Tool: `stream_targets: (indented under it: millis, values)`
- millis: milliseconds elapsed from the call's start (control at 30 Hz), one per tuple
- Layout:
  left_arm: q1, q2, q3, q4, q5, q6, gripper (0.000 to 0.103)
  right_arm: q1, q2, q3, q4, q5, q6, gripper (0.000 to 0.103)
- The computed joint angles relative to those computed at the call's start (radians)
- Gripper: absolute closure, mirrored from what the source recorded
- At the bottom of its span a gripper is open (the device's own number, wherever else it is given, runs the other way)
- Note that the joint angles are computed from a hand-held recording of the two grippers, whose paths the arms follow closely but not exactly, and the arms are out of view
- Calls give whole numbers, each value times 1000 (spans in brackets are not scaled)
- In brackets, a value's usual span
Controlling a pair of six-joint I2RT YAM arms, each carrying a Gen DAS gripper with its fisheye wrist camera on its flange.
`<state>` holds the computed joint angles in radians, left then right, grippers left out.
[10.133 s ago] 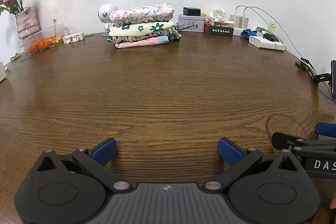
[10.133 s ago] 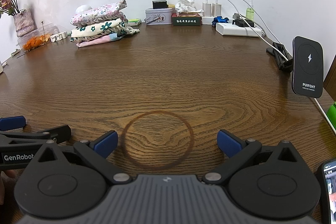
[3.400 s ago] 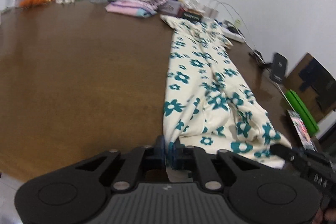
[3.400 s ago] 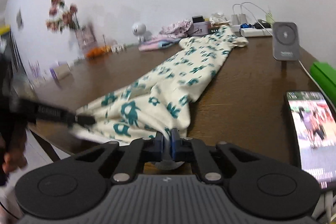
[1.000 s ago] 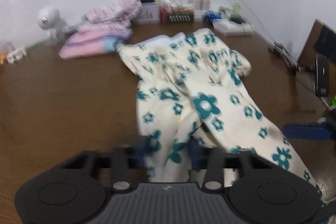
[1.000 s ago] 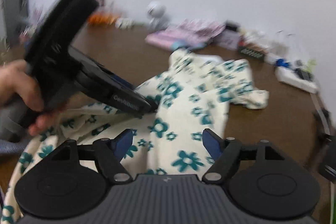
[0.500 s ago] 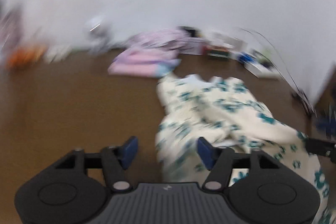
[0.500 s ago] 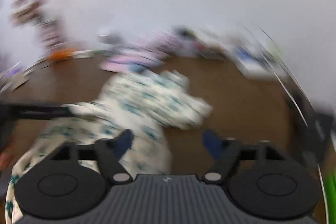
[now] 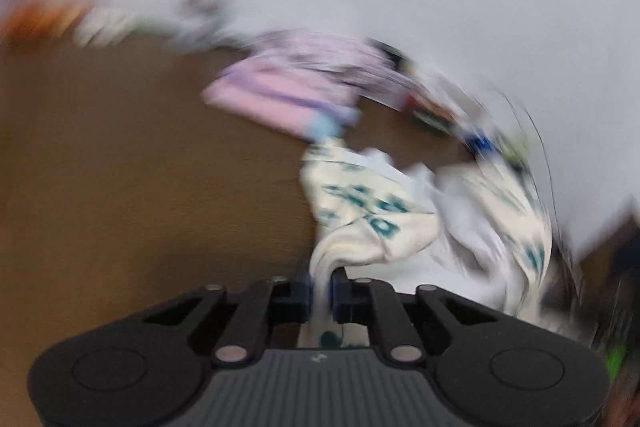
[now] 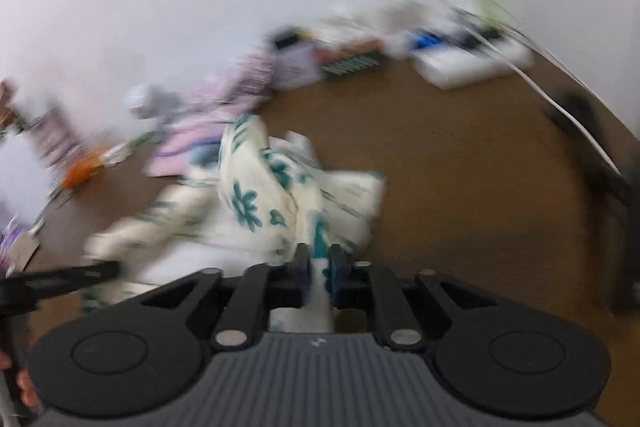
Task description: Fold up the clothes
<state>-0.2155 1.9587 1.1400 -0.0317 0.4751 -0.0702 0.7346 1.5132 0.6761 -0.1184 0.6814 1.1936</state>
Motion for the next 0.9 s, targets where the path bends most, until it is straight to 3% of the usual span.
stream_targets:
  millis: [67,100,133,167,233,300,333,367,400,433,467,533,600,633,667,800,867,900]
  values:
    - [-17,-4,-1,11,-48,7,80,57,35,60,-154,80,67,47]
    - [-25,-5,-2,17,-73,10,75,96,45,81,-187,139,69,42]
    - [-35,-7,-2,25,-93,12,56,124,46,96,-205,176,53,38]
    - [-50,-8,-1,42,-92,9,31,129,50,114,-201,184,13,34]
    - [-81,23,38,76,-78,45,15,91,77,146,-135,153,-131,24]
    - [-130,88,139,34,-160,91,19,-17,115,165,-42,77,-256,24]
    - [-144,123,196,-2,-187,97,36,-66,154,190,-31,48,-267,24]
    - [-145,159,251,-38,-176,90,79,-114,176,200,-16,0,-284,30]
    - [-133,195,312,-93,-155,53,100,-163,185,190,33,-85,-308,41]
    - [-118,217,336,-97,-138,-1,98,-211,198,184,77,-173,-328,87]
    - [-91,214,309,-45,-129,-98,98,-242,203,175,103,-222,-311,96]
    - [-50,194,226,85,-152,-246,97,-229,193,157,105,-119,-247,96]
    - [-15,185,172,144,-174,-343,84,-197,189,171,43,-19,-221,93]
    - [0,182,167,125,-158,-366,71,-189,192,183,12,3,-214,75]
    - [17,176,158,109,-134,-382,68,-183,198,219,-70,-3,-192,48]
    - [86,-11,-61,127,-16,-262,54,16,91,213,-211,150,-132,40]
    - [121,-159,-194,97,67,-95,36,180,46,214,-292,226,-92,32]
    - [139,-237,-259,71,107,-4,33,273,39,220,-330,250,-71,32]
